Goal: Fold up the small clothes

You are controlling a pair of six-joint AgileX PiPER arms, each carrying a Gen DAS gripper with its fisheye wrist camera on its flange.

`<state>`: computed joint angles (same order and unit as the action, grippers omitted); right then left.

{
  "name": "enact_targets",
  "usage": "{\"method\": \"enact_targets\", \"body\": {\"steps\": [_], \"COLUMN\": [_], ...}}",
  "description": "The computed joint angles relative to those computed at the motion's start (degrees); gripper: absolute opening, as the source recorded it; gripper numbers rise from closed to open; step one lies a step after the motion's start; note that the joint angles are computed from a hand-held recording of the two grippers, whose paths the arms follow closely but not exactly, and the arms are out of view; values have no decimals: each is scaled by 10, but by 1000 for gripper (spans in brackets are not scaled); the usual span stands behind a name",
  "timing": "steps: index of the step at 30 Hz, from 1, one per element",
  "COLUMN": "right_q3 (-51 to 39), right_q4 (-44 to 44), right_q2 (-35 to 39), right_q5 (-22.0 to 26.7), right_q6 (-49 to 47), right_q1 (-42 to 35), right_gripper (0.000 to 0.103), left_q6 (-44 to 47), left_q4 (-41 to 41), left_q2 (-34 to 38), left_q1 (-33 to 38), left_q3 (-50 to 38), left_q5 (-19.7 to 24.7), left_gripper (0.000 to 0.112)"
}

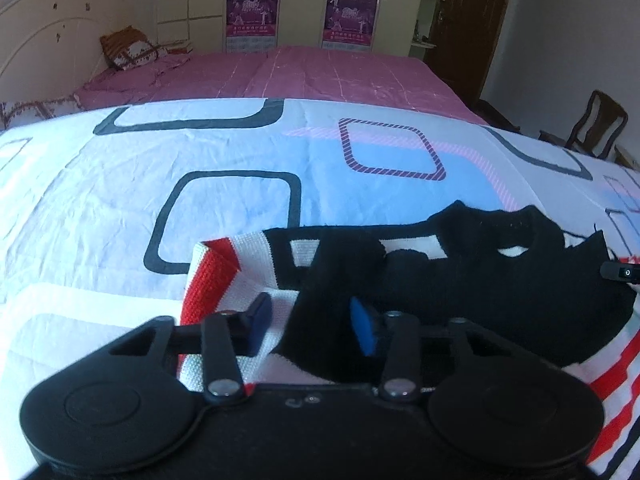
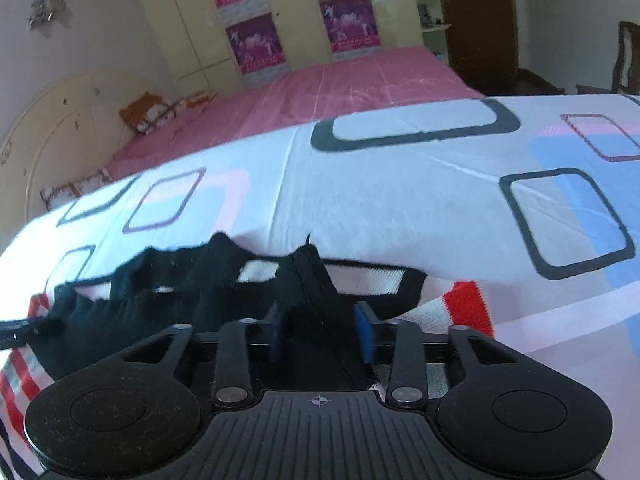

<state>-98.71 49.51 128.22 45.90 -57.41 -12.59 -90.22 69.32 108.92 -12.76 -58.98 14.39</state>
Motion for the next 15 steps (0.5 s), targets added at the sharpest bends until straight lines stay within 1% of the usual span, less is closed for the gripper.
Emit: {"method": "enact_targets", "body": {"steps": [1, 2, 3, 4, 5, 10, 15], "right_q3": [4, 14, 18, 18, 17, 44, 52], "right_q4": [-3, -2, -1, 1, 3, 47, 85], "right_q2": [-1, -5, -8, -8, -8, -30, -45], "right_q5": [-4, -12, -16, -16, -13, -27, -39], "right_q6": [-7, -17, -23, -25, -25, -68, -88], "right_q1": [2, 5, 6, 7, 7, 1, -6], "right_gripper": [18, 18, 16, 12, 11, 9, 9], "left_q6": [-10, -9, -10, -15, -29, -134, -210], "left_q4": [11, 9, 8, 11, 24, 129, 195], "left_q2": [-2, 0, -1, -1, -2, -11, -27], "left_q1": [-2, -2, -3, -5, -7, -21, -23], "left_q3": [2, -3, -5, -6, -5, 8, 16], "left_q5": [2, 5, 7, 9, 10, 26, 43], "left_gripper": [28, 22, 19, 12, 8, 6, 6]}}
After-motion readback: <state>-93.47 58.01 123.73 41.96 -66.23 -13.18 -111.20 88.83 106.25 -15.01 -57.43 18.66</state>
